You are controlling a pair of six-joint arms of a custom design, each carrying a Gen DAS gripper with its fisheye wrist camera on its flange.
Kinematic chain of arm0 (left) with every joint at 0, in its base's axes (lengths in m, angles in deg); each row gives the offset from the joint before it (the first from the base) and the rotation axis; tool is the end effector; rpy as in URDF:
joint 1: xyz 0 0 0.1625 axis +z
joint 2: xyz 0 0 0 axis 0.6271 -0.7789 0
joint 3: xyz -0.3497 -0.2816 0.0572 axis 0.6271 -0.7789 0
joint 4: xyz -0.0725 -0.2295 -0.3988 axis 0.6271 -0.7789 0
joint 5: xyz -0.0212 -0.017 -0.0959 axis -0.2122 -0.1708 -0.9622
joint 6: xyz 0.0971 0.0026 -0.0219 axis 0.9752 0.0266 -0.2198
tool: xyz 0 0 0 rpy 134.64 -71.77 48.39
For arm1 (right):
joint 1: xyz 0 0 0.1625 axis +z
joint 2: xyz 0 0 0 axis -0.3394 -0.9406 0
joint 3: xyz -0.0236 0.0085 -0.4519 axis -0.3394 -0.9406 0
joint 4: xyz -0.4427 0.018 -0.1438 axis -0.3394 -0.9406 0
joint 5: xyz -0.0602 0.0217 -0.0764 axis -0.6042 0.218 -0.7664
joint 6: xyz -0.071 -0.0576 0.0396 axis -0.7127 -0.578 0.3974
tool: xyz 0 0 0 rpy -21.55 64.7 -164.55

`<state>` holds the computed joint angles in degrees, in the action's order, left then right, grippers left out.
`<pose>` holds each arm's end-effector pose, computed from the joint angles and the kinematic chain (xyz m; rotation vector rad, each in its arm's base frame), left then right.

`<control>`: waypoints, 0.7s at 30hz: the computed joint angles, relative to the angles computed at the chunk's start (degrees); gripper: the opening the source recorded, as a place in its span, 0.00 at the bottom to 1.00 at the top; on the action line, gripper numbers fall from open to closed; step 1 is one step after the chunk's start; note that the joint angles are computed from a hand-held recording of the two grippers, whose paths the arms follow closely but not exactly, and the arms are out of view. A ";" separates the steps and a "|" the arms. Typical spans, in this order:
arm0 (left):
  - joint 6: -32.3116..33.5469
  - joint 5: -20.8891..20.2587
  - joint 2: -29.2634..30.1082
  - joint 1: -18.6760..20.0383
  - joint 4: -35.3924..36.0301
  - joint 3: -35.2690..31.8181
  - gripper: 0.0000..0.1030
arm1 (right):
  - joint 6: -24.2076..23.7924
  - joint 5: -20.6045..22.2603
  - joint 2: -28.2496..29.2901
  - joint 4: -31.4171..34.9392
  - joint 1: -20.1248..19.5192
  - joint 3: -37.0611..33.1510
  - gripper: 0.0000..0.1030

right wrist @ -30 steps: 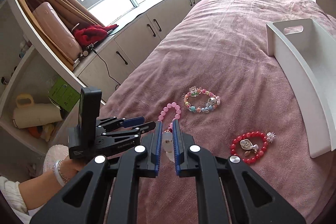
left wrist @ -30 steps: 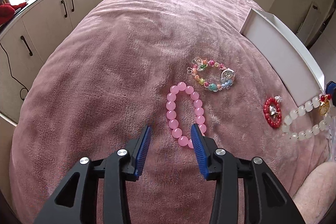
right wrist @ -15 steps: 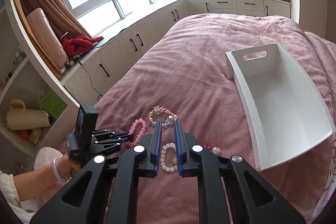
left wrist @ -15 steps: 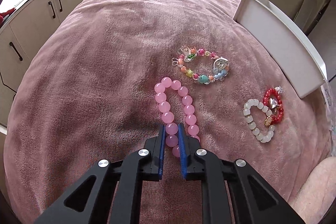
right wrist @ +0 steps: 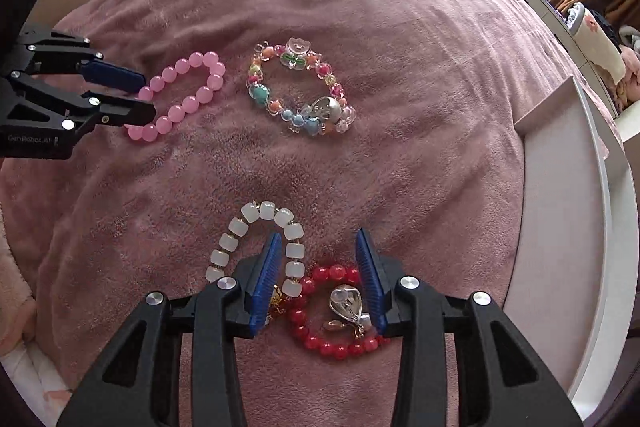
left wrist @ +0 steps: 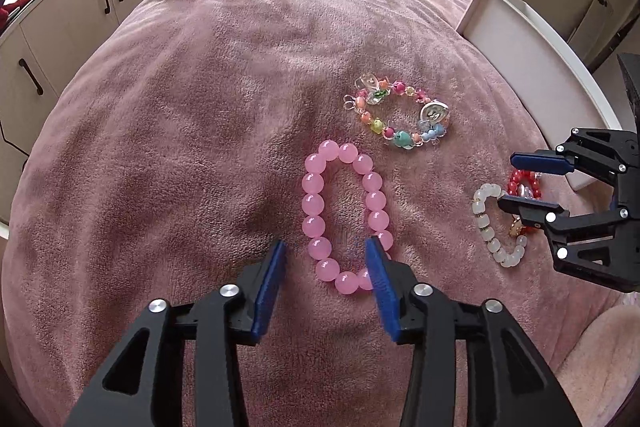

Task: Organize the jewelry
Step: 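Lift the pink bracelet with the left tool while the right tool lifts the white bead bracelet, then carry both bracelets into the white box and open both tools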

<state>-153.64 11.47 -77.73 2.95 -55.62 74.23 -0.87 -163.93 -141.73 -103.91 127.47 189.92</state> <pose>-0.1177 -0.3827 0.1370 -0.2591 2.3790 -0.7245 0.2358 -0.4937 0.0514 1.6768 -1.8902 -0.2284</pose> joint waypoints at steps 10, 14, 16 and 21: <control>4.22 2.55 8.37 3.11 1.71 -4.81 0.88 | 1.64 -5.98 6.78 6.46 -0.73 -6.85 0.81; 4.01 3.68 6.98 1.73 2.11 -3.28 0.75 | 3.12 -3.32 6.25 11.64 -2.02 -8.76 0.79; 3.31 3.75 4.89 0.79 3.03 -2.07 0.61 | 0.98 -2.19 5.02 9.49 -2.21 -7.02 0.70; 2.60 2.07 -0.02 -0.58 7.04 -0.67 0.20 | 3.13 0.83 1.65 13.58 -2.67 -5.24 0.26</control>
